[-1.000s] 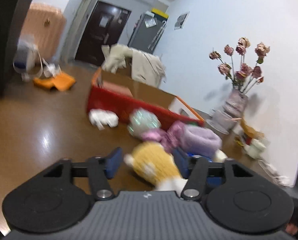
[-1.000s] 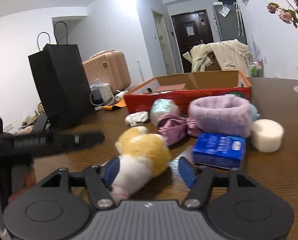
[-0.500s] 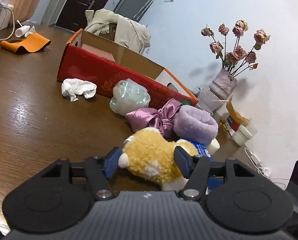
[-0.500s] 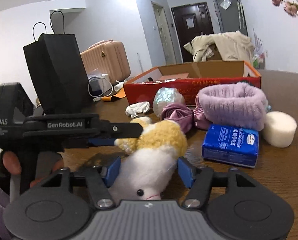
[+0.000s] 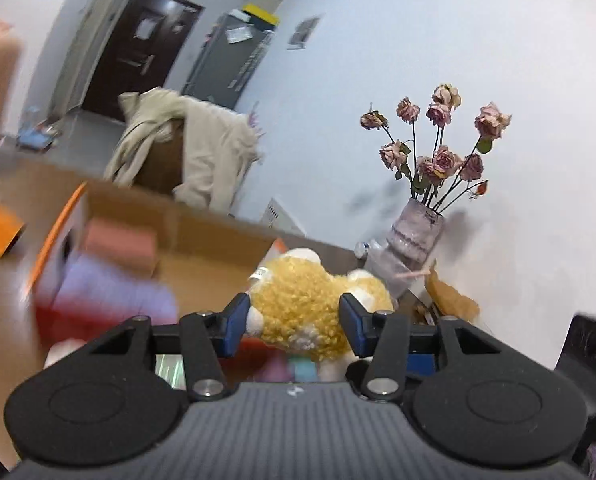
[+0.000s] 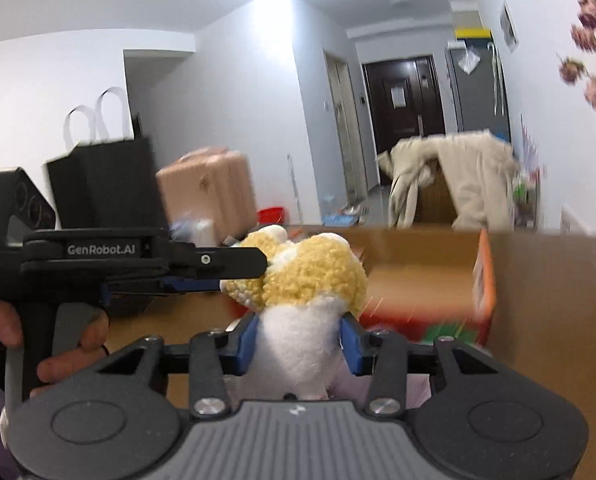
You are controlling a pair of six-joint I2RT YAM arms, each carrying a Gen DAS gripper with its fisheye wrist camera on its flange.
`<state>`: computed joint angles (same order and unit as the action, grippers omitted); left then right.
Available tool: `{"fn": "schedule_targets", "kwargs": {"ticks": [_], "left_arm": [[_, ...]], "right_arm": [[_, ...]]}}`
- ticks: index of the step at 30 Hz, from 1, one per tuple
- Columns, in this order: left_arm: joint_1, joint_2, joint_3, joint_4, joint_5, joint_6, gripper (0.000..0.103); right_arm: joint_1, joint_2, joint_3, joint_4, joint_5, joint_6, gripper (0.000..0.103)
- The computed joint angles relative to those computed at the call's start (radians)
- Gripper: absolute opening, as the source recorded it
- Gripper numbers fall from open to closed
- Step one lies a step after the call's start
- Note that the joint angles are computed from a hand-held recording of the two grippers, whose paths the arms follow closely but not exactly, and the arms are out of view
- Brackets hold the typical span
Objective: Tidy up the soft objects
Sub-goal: 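Carry the plush toy into the box and open both tools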
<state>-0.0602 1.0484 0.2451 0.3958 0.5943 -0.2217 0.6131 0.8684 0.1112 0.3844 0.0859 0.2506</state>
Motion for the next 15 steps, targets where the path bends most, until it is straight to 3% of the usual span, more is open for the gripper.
{"fn": "schedule_targets", "kwargs": {"ticks": [2,5,7,11,15], "left_arm": [[-0.092,0.251,0.208,-0.003,-0.106,0.013,0.05],[-0.127,0.628,0.565,-0.079,-0.126,0.015,0.05],[-0.132,0.83,0.777,-0.146,-0.122,0.025,0.05],[-0.148,1.085,1.065,-0.298,-0.148,0.021,0.051],[-0.162,1.152,1.128,-0.344,-0.211,0.059,0.051]], "right_arm": [[-0.241,0.251,0.141,0.076,-0.212,-0.082,0.043],[-0.424,0.618,0.42,0.061,-0.348,-0.148,0.043],[-0.484,0.821,0.624,-0.03,-0.397,-0.176,0.043],[-0.492,1.06,0.871,-0.135,-0.312,-0.207,0.043],[-0.433,1.122,0.885,-0.088,-0.174,-0.27,0.043]]}}
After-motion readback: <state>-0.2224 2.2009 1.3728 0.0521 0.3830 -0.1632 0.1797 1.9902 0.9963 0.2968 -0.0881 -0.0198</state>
